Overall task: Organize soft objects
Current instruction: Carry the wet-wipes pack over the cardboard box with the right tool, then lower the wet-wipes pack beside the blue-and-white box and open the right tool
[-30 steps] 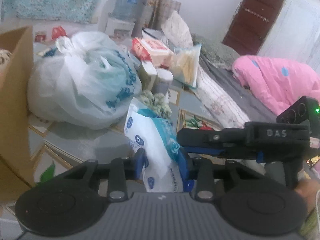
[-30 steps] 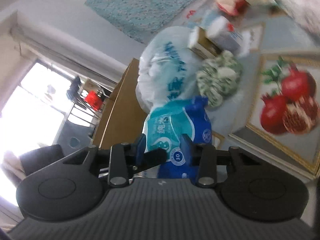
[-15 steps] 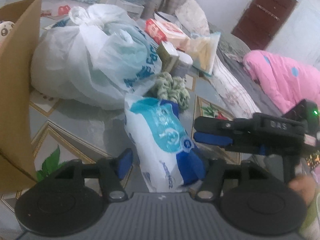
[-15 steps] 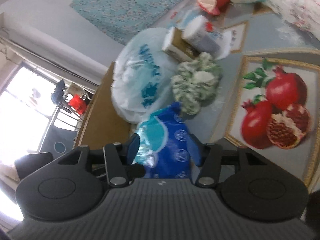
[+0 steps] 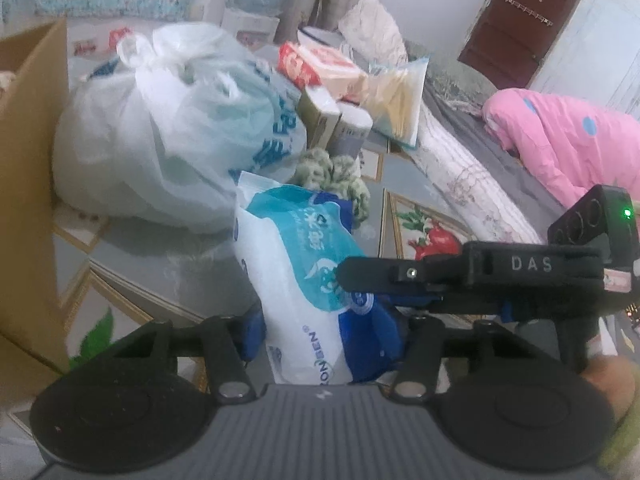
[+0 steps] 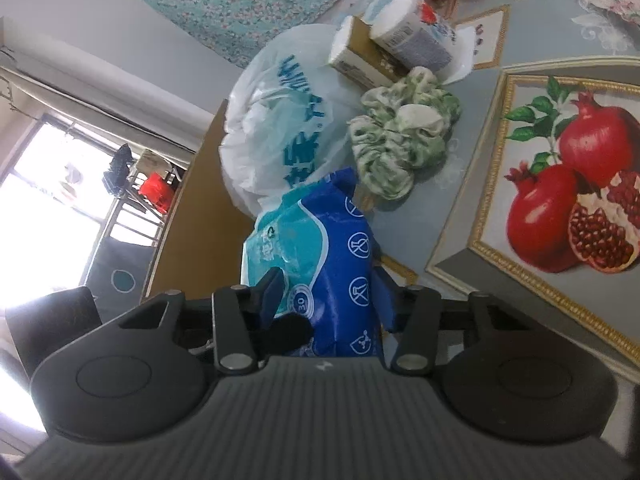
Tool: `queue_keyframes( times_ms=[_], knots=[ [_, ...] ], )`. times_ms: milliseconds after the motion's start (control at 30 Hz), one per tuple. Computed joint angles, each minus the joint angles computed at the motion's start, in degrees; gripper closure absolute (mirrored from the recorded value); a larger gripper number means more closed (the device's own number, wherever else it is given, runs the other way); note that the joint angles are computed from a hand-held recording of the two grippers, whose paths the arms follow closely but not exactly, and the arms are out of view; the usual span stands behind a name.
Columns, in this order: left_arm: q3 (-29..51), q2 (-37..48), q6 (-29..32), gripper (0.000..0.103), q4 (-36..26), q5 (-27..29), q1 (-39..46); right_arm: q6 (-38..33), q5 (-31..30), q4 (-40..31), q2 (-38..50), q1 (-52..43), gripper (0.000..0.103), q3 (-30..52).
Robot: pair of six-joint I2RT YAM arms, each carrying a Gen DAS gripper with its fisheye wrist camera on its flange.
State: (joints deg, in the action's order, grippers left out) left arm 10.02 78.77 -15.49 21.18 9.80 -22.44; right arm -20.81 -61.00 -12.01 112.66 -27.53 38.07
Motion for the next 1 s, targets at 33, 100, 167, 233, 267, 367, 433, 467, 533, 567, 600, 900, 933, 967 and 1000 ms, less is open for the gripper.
queue_keyframes(
  times_ms=[33, 100, 167, 233, 267, 367, 433, 467, 533, 567, 600, 900, 933, 967, 1000],
  knots=[
    [-0.1, -2.4, -0.1, 0.047, -1.8, -0.3, -0.1, 0.2, -0.1, 0.2, -1.4, 0.2, 0.056, -0.7],
    [-0.4, -8.0, 0.1, 0.047, -5.7, -1.1, -0.4, 0.4, -0.7, 0.3, -4.4, 0.4, 0.056, -2.0],
    [-0.8, -14.7, 0.4, 0.047, -9.8, -3.2, -1.3, 1.0, -1.8, 0.1, -8.2, 0.8, 0.056, -3.1],
    [-0.4, -21.9, 0.6, 0.047, -15.3, -5.9, -2.3, 1.8, -3.0, -0.2, -12.2, 1.7, 0.056, -3.7],
    [-0.1, -25.2, 0.8, 0.047, -18.0, -7.0, -2.3, 2.6, -3.4, -0.3, -13.9, 2.4, 0.056, -3.7],
    [1.0, -34.9, 1.8, 0.047, -25.8, -8.9, -0.1, 7.3, -4.0, 1.5, -19.1, 6.5, 0.056, -3.5],
    [2.4, -40.8, 2.9, 0.047, -31.2, -8.5, 3.4, 11.7, -3.7, 3.4, -22.1, 10.6, 0.056, -2.6],
    [3.2, -43.6, 4.1, 0.047, -33.8, -7.7, 6.2, 13.7, -3.3, 4.4, -23.4, 13.0, 0.056, -1.9],
    [5.1, -46.7, 7.3, 0.046, -37.4, -5.1, 13.3, 18.3, -2.0, 6.9, -24.7, 18.6, 0.056, 0.3],
    [6.2, -47.2, 8.9, 0.046, -38.7, -3.5, 17.3, 20.3, -1.1, 7.7, -24.8, 21.9, 0.056, 2.1],
    [7.7, -46.9, 10.9, 0.045, -39.8, -1.4, 22.0, 21.9, -0.2, 7.8, -24.2, 25.0, 0.056, 4.3],
    [23.2, -20.4, 23.5, 0.044, -38.8, 13.5, 57.3, 30.1, 9.9, -5.4, -2.6, 50.2, 0.056, 40.5],
    [25.9, -15.2, 24.0, 0.044, -38.7, 13.9, 58.7, 30.8, 11.2, -8.3, 1.4, 52.2, 0.055, 46.1],
    [28.6, -10.1, 24.1, 0.044, -38.9, 14.2, 59.7, 31.6, 12.5, -10.2, 3.8, 53.8, 0.055, 49.5],
    [31.1, -5.8, 24.4, 0.044, -39.3, 14.4, 60.4, 32.0, 13.8, -13.2, 7.4, 55.2, 0.055, 54.4]
  ],
)
